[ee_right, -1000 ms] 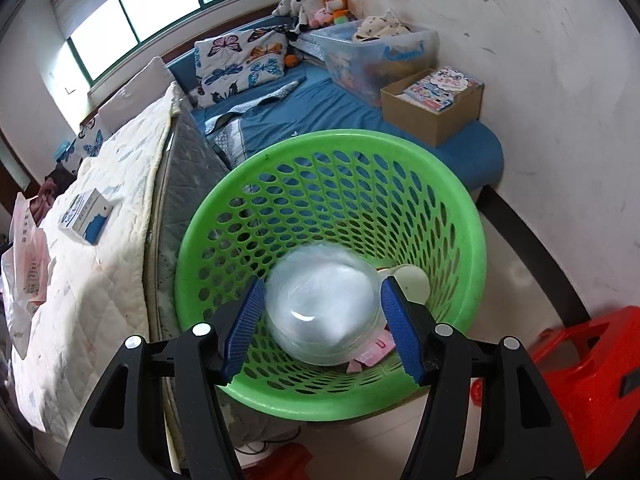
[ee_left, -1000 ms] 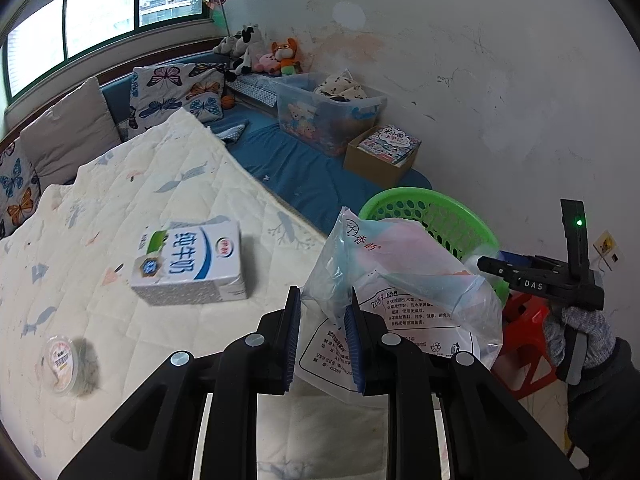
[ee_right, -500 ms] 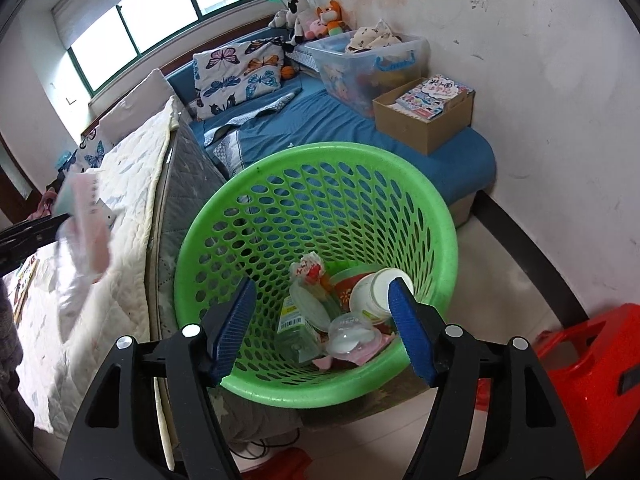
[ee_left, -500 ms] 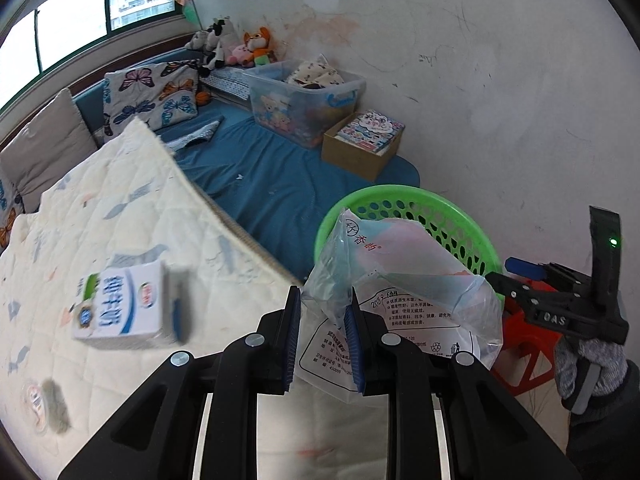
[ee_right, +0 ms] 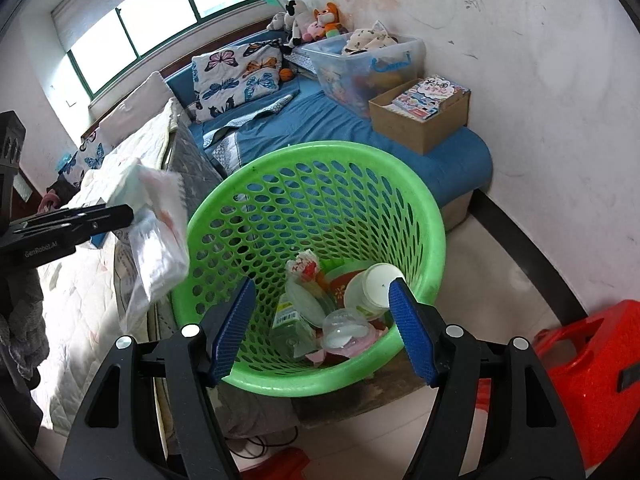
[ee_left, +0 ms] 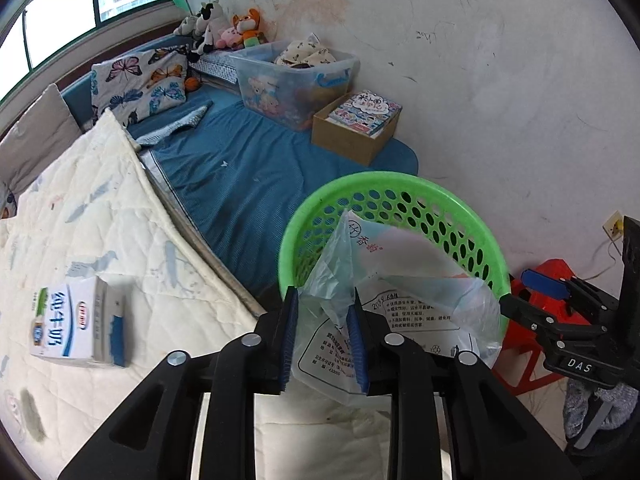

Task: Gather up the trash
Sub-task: 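Carry the bag and dome lid to the green basket and release both, then move both open grippers back over the mattress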

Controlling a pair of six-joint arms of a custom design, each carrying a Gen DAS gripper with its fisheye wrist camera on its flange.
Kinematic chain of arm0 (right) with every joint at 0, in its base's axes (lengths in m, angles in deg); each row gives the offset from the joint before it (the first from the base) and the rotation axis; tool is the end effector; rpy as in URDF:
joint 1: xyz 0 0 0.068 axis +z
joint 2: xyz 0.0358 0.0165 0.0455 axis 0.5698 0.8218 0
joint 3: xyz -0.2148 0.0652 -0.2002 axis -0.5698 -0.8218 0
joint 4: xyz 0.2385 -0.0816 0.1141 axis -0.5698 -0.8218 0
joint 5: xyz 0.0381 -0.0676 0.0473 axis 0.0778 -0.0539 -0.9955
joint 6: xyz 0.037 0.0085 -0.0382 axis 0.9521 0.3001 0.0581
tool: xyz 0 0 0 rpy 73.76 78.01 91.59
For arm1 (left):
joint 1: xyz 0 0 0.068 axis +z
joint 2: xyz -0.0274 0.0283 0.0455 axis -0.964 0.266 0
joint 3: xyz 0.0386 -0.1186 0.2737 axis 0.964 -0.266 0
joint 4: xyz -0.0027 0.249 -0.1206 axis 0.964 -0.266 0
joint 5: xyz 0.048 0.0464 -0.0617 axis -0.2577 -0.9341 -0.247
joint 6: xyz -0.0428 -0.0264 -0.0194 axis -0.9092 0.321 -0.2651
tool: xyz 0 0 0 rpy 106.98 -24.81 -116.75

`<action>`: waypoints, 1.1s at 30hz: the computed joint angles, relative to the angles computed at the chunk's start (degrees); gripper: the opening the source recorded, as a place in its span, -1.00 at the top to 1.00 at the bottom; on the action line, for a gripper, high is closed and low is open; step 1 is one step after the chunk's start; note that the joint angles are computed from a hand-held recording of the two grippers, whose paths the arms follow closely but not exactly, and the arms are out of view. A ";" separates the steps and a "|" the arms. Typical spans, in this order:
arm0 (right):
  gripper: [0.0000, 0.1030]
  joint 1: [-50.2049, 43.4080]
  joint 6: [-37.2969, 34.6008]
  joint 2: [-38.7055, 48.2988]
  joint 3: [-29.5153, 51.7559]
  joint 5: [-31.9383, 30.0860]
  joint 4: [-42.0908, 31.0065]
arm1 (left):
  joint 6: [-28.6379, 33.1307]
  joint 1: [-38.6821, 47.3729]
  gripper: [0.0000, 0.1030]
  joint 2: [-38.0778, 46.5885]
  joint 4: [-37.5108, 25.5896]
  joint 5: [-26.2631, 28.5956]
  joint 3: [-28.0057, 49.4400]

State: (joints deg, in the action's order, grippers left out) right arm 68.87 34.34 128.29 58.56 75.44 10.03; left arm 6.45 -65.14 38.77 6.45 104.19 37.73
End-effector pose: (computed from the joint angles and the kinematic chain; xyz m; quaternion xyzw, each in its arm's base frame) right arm 0.2136 0.1280 0.1308 0.1913 0.9144 0.0589 0.3519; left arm 0.3804 0.0453 0.1685 0.3491 0.8863 -0.1468 0.2667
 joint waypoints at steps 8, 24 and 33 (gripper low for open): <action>-0.35 0.69 0.58 -0.41 -0.03 0.58 -0.49 | 1.06 0.62 0.15 -0.68 -0.35 1.67 -1.17; -0.35 3.36 1.84 -2.54 1.41 3.20 -4.62 | 5.48 3.42 0.05 -2.24 -4.66 5.19 -1.23; -0.35 4.83 1.48 -0.68 3.68 3.01 -4.82 | 8.94 9.21 0.05 -1.42 -7.81 7.28 0.99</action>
